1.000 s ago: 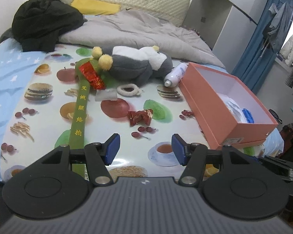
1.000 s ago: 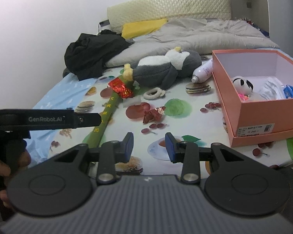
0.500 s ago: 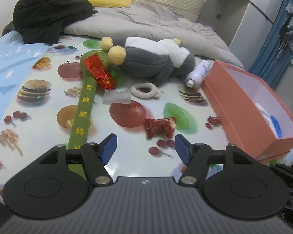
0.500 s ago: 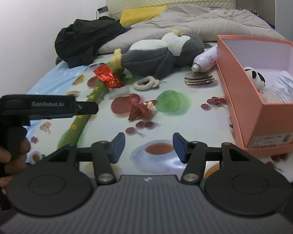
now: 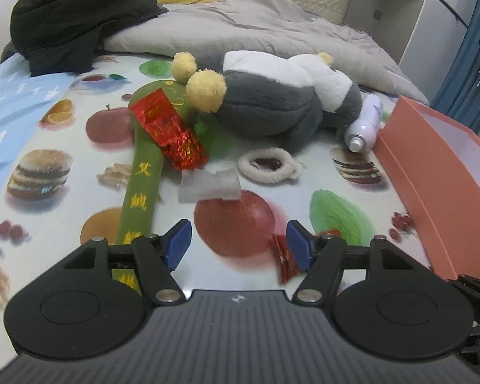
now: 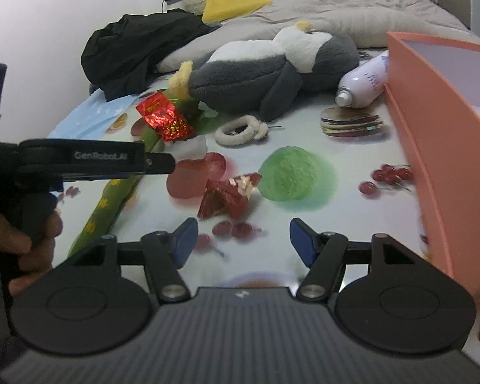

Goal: Organize soft objects
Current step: 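Grasp the red wrapped packet with the right gripper while the left gripper grasps the clear plastic piece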

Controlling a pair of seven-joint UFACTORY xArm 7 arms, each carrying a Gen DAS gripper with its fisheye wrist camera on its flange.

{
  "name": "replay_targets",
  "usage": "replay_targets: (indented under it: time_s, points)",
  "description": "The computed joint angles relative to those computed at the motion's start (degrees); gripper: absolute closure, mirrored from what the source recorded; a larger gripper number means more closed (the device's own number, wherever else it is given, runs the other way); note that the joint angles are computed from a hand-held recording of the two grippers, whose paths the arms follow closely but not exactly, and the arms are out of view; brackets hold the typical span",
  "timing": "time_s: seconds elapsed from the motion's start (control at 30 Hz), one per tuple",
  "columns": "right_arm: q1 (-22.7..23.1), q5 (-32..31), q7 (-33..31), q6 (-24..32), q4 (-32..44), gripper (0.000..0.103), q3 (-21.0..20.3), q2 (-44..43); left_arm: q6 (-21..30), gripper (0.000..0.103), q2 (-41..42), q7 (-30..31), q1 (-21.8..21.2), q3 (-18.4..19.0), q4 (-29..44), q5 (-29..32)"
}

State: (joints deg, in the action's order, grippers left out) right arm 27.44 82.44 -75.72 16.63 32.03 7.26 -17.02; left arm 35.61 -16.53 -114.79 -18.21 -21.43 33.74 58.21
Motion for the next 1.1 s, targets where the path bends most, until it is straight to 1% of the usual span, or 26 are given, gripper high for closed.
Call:
replay_targets:
  time_s: [0.1,0.2,0.33,0.47,0.57,0.73,0.77,0.83,0.87,0.9,0.93,1.1]
  points:
    - [0.0,2.5,-2.9,0.3,3.5,0.037,0.2,4.3,-2.7,0.032,2.2,-0.1,1.8,1.6,0.9,3.5]
    - [-0.7,3.9,-4.1,0.6,6.5,0.037,1.3,8.1,-4.4,0.033,4.9,0.0,2.9,3.4,2.3,6.2]
    - [-1.8,5.6,-6.1,0.7,9.4,0.037,2.5,12.1,-6.4,0.034,7.7,-3.5,3.6,5.6,3.6,10.7]
    - [-2.7,5.7,-6.3,1.3,11.9,0.038,3.4,15.0,-7.7,0.041,10.6,-4.1,3.4,7.9,5.2,12.6]
    - [-3.1,5.5,-6.5,1.1,13.2,0.038,4.0,16.6,-7.9,0.044,12.2,-4.8,3.0,9.1,6.2,14.3]
    - [-3.6,4.4,-6.3,1.9,14.2,0.042,4.4,17.8,-7.7,0.050,14.3,-3.7,2.1,10.7,7.5,14.6]
    - [-3.7,4.4,-6.3,1.9,14.4,0.043,4.5,17.9,-7.4,0.052,14.5,-3.4,2.0,10.9,7.7,14.3]
    - [-3.8,3.7,-5.7,2.4,14.5,0.052,4.7,18.1,-7.2,0.058,14.6,-3.5,1.8,11.3,7.7,14.0]
    - [-3.8,3.3,-5.3,2.8,14.5,0.055,4.7,18.1,-7.0,0.064,14.7,-2.9,1.7,11.4,7.7,13.3]
    - [-3.7,2.6,-4.9,3.1,14.3,0.058,4.8,17.9,-6.5,0.067,14.8,-2.2,1.5,11.5,7.7,12.4]
    - [-3.6,2.3,-4.6,3.0,14.2,0.059,4.9,17.8,-6.4,0.068,14.8,-2.3,1.5,11.5,7.7,12.4]
    - [-3.4,1.4,-3.5,2.6,13.6,0.064,5.0,17.1,-5.3,0.078,14.2,-1.8,0.9,11.3,7.5,11.9]
